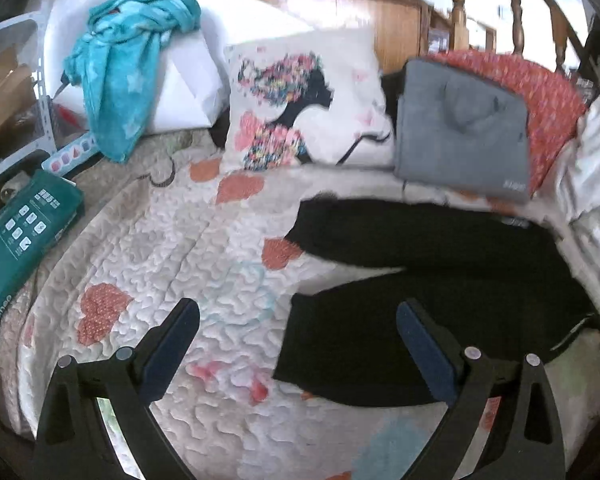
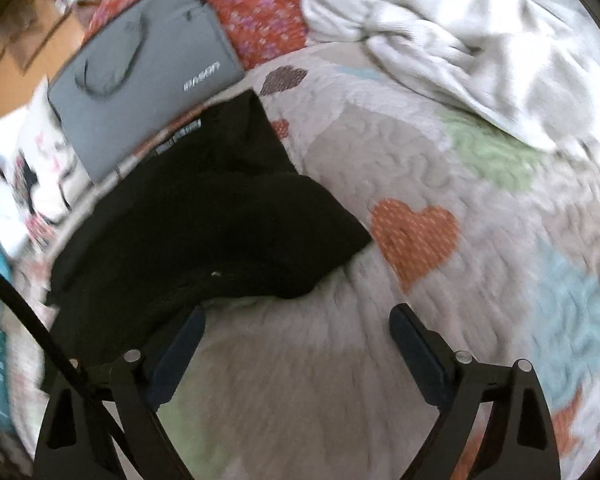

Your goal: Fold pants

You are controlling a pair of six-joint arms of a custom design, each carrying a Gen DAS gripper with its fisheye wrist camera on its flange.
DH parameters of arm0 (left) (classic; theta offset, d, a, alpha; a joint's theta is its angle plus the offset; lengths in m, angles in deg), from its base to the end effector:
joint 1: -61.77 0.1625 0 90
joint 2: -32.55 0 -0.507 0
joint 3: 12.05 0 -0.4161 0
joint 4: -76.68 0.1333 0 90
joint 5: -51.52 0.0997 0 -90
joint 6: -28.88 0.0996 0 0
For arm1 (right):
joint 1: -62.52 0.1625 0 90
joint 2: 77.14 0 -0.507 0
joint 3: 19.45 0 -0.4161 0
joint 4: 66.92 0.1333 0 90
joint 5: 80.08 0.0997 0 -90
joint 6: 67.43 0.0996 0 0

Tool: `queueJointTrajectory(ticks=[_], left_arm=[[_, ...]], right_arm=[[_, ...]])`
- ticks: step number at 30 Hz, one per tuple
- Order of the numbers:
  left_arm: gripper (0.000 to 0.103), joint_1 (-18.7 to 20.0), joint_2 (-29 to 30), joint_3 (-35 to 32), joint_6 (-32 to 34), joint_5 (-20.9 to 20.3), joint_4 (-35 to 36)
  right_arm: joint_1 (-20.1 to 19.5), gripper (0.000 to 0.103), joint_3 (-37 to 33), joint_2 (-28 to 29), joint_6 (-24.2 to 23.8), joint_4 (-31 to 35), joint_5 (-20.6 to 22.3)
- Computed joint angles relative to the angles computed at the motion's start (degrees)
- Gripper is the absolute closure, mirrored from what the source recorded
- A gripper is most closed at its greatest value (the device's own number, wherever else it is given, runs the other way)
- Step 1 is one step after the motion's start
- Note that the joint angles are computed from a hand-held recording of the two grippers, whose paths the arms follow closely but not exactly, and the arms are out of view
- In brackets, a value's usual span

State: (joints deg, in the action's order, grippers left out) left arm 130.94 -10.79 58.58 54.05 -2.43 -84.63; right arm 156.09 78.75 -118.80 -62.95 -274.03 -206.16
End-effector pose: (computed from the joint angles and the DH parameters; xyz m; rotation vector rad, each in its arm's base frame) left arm -0.1286 -0.8778 0.3311 0.6310 2.2743 -0.9164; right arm 0.1198 -0.7212 0.1996 -0.4469 -2.2518 1.3654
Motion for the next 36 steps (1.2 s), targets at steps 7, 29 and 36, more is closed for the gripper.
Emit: queueJointTrajectory(ticks=[7,29,36], left_arm=[[0.004,0.38,1.93,-0.57,1.36,-1.29,2.23],[0.003,1.43,5.75,-6.88,-10.33,-8.00,20.44],[0.013,4.79,7.90,-15.73,-16.25,4.11,30.69]], right_arm=[[4.34,0.005,0.26,0.44,-13.67,-9.39,-3.48],[6.17,0.046,-22.00,9.83,-7.34,28.94,5.47],[1.94,0.082,-11.19,2.62,-0.93,22.60,6.69]])
